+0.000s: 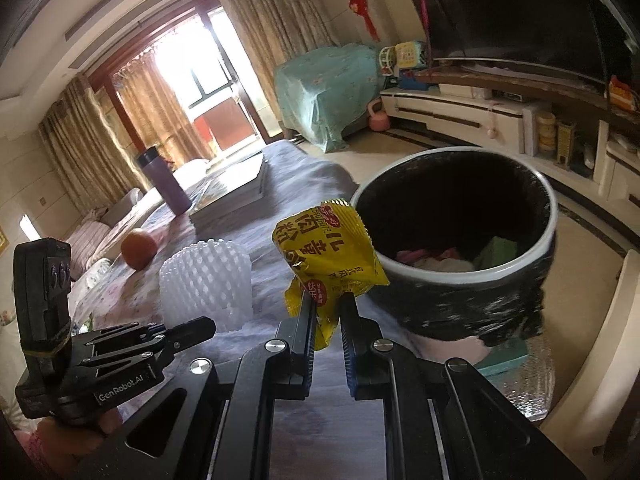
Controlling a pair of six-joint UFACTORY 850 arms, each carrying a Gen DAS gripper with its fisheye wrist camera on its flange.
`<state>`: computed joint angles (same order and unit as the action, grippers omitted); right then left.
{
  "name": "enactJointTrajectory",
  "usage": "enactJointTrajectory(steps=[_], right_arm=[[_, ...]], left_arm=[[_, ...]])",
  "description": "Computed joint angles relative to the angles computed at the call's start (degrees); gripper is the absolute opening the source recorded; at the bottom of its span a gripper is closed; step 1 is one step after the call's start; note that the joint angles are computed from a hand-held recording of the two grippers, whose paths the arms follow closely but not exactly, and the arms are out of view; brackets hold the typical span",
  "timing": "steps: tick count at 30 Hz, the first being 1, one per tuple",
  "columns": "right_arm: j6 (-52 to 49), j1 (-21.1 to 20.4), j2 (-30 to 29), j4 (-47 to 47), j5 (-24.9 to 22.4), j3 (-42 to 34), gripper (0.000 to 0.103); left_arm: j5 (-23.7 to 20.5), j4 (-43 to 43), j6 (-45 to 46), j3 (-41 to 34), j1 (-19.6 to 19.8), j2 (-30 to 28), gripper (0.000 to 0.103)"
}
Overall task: Collect trash
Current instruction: 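Carry the foam net and yellow snack bag over the trash bin with both tools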
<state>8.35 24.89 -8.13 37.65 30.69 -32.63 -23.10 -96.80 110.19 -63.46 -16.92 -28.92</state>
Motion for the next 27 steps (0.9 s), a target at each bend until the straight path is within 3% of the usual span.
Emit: enactJointTrajectory(steps=[27], right_arm=[[-4.3,-6.7,5.7,3.6,-1.7,3.5,0.012]], left_arm=[[0.1,10.0,-11.0,-9.7,-5.7,-5.4,0.012]])
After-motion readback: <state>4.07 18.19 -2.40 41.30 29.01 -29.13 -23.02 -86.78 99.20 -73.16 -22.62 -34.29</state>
